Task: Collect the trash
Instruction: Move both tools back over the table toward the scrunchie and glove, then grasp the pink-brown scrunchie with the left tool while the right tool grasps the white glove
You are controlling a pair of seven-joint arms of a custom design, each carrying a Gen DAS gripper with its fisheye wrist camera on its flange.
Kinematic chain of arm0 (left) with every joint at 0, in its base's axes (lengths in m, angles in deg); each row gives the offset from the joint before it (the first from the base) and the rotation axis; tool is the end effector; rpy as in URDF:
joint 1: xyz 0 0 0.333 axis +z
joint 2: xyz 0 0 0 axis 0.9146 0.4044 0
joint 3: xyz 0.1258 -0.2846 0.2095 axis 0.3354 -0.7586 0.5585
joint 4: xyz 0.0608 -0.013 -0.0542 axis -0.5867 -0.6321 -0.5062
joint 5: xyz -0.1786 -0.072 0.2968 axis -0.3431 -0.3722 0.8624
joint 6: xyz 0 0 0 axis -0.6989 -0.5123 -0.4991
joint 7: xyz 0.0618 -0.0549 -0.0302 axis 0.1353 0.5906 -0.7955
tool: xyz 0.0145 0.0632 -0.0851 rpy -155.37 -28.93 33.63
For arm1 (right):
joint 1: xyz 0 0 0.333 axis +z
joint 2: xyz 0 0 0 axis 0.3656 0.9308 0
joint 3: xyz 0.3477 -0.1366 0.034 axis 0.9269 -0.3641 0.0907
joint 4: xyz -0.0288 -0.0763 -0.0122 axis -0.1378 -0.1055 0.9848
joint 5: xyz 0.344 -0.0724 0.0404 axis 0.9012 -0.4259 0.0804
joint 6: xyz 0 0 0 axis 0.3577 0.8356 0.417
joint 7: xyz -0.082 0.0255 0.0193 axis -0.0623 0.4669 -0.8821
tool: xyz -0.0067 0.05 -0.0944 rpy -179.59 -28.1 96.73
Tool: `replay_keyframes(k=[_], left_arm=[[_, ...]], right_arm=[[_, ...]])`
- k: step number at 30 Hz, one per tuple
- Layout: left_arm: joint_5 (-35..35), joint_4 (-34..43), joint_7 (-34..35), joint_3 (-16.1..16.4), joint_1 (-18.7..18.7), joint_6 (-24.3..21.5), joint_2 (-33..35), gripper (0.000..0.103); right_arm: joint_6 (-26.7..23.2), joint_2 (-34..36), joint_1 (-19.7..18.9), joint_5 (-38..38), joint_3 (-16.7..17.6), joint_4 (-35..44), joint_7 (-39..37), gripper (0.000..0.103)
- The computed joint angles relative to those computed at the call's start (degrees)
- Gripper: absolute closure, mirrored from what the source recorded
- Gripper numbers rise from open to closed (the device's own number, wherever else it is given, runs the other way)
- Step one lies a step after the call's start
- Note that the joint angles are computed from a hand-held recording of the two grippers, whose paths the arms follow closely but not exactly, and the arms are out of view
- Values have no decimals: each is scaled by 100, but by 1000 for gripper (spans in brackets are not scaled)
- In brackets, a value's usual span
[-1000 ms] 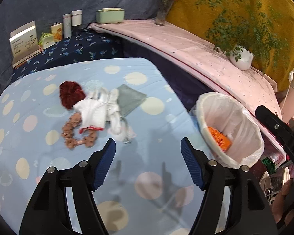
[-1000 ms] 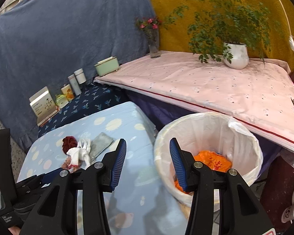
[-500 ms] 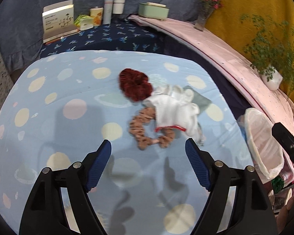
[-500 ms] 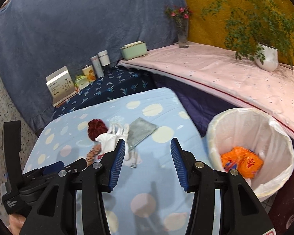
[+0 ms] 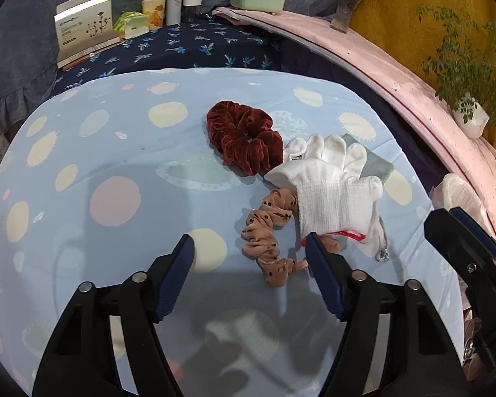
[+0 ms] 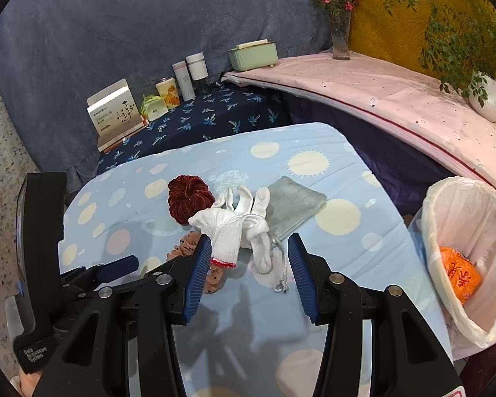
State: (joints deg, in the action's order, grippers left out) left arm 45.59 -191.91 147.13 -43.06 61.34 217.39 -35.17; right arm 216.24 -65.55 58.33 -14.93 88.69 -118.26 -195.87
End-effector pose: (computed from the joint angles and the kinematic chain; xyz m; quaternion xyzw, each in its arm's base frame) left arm 0.4816 -0.1562 0.3111 -0.5675 0.7654 -0.2841 0.1065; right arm 0.4021 0.3999 0.3367 -0.5393 0.7376 -0.2578 0.3142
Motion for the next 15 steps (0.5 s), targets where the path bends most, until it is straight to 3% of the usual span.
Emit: replay_keyframes(k=[4, 6, 9, 14, 15], left_arm=[[476, 299, -265, -534, 594, -277, 276, 62], [424, 277, -182, -307, 398, -137, 288, 65], [767, 333, -314, -640, 795, -161, 353, 81], [863, 283, -297, -473, 698, 13, 358, 86], [848, 254, -265, -406, 642, 65, 352, 87]], right_arm=[[182, 218, -80, -14, -57, 199, -51, 55], [292, 344, -106, -20, -95, 306, -98, 55], [461, 549, -134, 52, -162, 493, -241, 55], [878, 809, -176, -88, -295, 680, -29, 64], [997, 861, -200, -136, -313, 718, 19, 70]])
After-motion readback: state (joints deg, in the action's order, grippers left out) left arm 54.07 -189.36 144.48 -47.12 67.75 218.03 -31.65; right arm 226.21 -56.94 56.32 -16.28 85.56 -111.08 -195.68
